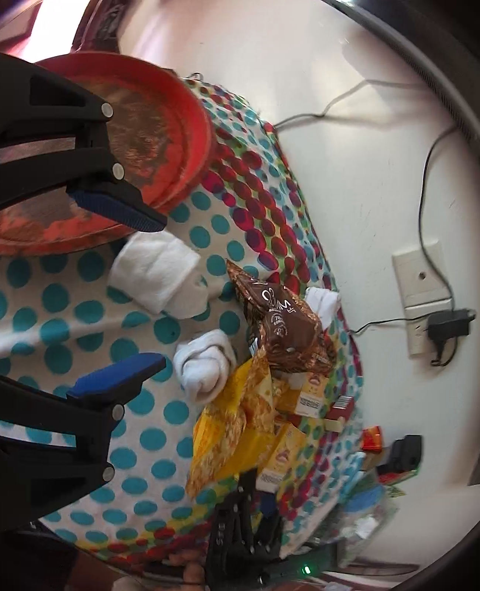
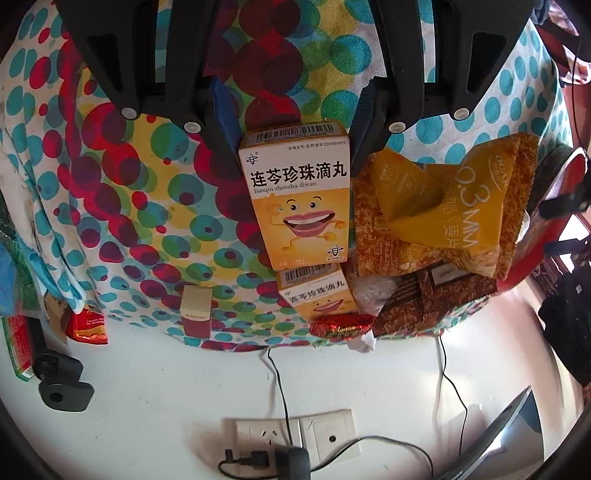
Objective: Organize objects
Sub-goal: 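Close the left gripper on the white sock while the right gripper grasps the yellow medicine box, then carry the white sock with the left gripper over the red tray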
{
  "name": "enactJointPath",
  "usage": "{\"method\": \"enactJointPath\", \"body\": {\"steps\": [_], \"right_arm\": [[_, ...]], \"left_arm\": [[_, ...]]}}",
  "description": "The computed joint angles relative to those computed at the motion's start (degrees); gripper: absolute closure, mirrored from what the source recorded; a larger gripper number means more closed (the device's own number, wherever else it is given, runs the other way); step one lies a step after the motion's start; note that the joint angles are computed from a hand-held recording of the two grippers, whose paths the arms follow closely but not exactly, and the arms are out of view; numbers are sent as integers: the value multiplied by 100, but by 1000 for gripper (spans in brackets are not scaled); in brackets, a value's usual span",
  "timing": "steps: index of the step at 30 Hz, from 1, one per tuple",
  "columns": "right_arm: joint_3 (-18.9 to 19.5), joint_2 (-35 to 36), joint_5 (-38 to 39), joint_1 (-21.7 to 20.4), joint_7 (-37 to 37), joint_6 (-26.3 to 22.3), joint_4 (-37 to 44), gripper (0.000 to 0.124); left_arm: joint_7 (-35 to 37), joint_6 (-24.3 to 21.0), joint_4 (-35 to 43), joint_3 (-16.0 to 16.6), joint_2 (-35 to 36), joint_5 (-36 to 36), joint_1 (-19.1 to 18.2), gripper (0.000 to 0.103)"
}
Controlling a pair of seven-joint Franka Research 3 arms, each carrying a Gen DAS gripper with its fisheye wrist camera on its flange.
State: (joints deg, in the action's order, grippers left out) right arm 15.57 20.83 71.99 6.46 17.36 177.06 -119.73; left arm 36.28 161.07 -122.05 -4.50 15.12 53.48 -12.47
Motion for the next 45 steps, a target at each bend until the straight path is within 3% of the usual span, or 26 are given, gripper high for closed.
{"method": "enactJointPath", "body": {"steps": [7,15,18,22,31,37,42,45], "right_arm": [[-13,27,-268,47,261,60,-30,72],[106,59,-435,-59,359,151,-47,72],[183,63,-446,-116,368,175,-56,72],[223,81,-530,-144,442,232,-61,72],[275,71,-917,-184,806,324,-124,72],[547,121,-1072,-433,915,459,-148,72],[1568,271,-416,-1381,289,795,-71,73],[1265,246,-614,-1128,697,799,-88,73]], "left_arm": [[696,-537,631,-30,600,-529,-16,33],[679,-869,924,47,922,-932,-130,34],[341,-1029,934,152,897,-886,-250,63],[181,-789,742,102,741,-1066,-85,73],[44,-686,541,-5,479,-1085,-122,74],[-571,-695,292,22,114,-700,-243,73],[-965,-772,-36,-73,-250,-569,-169,73],[-1248,-804,-238,-125,-460,-450,-92,73]]}}
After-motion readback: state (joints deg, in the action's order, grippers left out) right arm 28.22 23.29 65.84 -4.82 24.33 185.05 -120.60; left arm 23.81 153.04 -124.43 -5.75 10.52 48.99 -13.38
